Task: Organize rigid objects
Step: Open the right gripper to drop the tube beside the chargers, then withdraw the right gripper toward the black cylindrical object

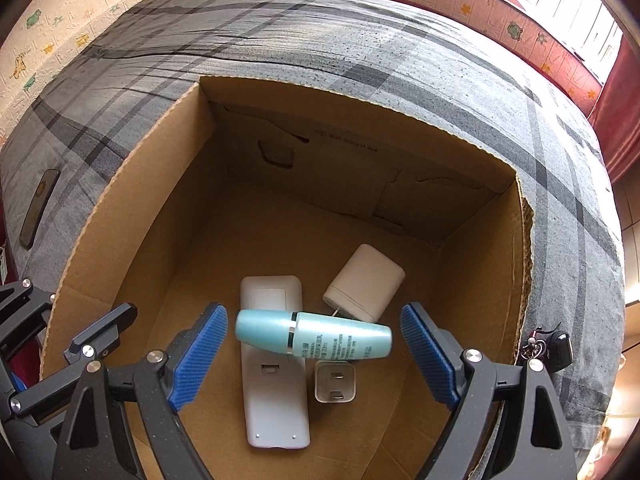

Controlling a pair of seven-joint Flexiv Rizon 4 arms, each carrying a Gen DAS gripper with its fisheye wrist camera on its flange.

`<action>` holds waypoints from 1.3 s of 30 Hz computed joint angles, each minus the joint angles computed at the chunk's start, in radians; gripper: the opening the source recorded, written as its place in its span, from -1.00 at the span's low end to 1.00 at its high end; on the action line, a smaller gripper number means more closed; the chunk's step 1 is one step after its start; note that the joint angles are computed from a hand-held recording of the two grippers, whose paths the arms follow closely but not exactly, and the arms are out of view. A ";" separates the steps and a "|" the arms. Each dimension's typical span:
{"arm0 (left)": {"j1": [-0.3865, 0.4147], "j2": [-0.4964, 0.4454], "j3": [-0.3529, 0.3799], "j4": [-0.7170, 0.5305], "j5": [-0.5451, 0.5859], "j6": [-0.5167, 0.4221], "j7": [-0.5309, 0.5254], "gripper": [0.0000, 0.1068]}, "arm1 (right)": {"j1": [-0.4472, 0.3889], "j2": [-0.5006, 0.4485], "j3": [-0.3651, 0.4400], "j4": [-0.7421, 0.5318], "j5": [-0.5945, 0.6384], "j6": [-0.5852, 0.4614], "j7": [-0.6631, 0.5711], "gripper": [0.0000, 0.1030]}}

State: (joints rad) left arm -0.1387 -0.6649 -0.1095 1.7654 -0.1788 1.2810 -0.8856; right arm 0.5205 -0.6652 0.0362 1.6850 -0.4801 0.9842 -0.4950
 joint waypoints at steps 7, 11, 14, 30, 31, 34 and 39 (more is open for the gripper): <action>-0.001 0.001 0.001 -0.001 0.002 -0.002 -0.001 -0.65 | 0.004 0.010 -0.007 0.011 -0.008 0.008 0.008 0.88; 0.000 0.002 0.000 0.000 0.002 -0.001 -0.002 -0.64 | 0.012 0.024 -0.018 0.025 -0.028 0.012 0.028 0.91; -0.002 0.001 0.002 0.000 0.003 -0.002 -0.003 -0.65 | 0.018 0.039 -0.024 0.042 -0.048 0.022 0.051 0.96; -0.005 0.002 0.007 -0.006 0.011 -0.006 -0.008 -0.65 | 0.014 0.135 -0.039 0.142 -0.164 0.041 0.178 1.00; -0.005 0.002 0.006 -0.005 0.010 -0.006 -0.009 -0.65 | 0.011 0.143 -0.038 0.152 -0.171 0.043 0.187 0.99; -0.004 0.001 0.006 -0.006 0.009 -0.007 -0.010 -0.65 | 0.000 0.170 -0.036 0.184 -0.188 0.051 0.216 1.00; -0.006 0.000 0.009 -0.008 0.013 -0.006 -0.011 -0.65 | -0.021 0.220 -0.037 0.240 -0.231 0.055 0.274 1.00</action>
State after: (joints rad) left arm -0.1450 -0.6649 -0.1003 1.7579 -0.1662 1.2748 -0.8968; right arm 0.4995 -0.4452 -0.0007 1.9250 -0.7111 1.0393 -0.2209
